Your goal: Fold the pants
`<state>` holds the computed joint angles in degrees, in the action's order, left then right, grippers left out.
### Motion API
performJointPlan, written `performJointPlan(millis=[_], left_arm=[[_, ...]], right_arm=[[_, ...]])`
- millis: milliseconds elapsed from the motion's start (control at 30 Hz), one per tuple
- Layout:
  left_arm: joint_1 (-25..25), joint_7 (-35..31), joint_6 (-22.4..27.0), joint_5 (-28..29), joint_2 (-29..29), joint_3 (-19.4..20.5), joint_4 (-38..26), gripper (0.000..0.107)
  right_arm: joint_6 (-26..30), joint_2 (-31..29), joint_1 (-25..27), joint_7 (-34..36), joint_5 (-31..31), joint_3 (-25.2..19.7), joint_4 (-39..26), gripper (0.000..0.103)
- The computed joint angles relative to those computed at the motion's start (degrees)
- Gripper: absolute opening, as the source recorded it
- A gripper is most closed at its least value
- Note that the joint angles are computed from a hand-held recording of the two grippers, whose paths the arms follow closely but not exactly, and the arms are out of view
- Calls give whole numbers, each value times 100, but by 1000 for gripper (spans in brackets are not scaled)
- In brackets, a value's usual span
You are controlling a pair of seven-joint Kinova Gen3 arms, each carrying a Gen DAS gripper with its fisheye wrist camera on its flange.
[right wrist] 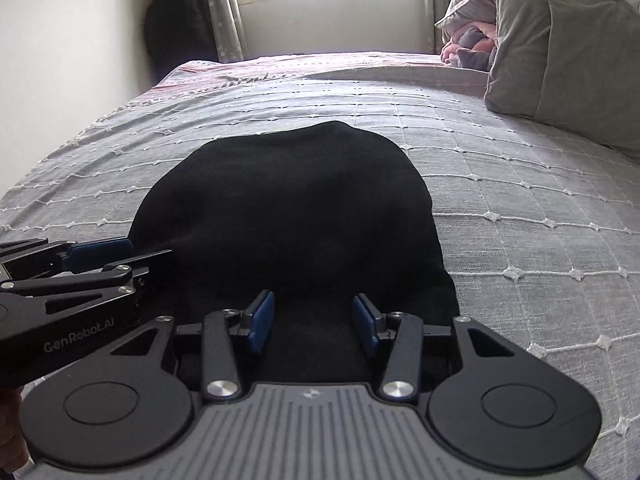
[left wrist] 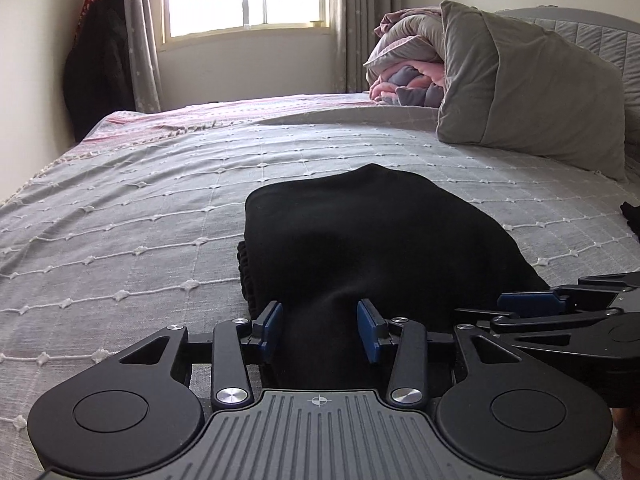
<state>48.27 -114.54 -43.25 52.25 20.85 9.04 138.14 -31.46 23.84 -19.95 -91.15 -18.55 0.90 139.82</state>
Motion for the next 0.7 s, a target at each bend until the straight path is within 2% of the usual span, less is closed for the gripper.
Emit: performJointPlan(millis=[200, 333, 467, 567, 700], left_arm=[[66, 33, -124, 55, 68, 5, -9, 41], [157, -11, -257, 158, 120, 18, -8, 41], [65, 1, -89, 163, 29, 35, -26, 41], [-1, 78, 9, 113, -74, 51, 2, 42], [20, -19, 176, 465, -360, 83, 34, 42]], right_arm=[[13, 0, 195, -135, 217, -82, -9, 61], [-107, 24, -31, -41, -5, 4, 48, 61], [-88, 0, -279, 124, -358, 93, 41, 61], [81, -100, -247, 128, -405, 81, 12, 61], [330, -413, -204, 163, -368, 64, 111, 64]])
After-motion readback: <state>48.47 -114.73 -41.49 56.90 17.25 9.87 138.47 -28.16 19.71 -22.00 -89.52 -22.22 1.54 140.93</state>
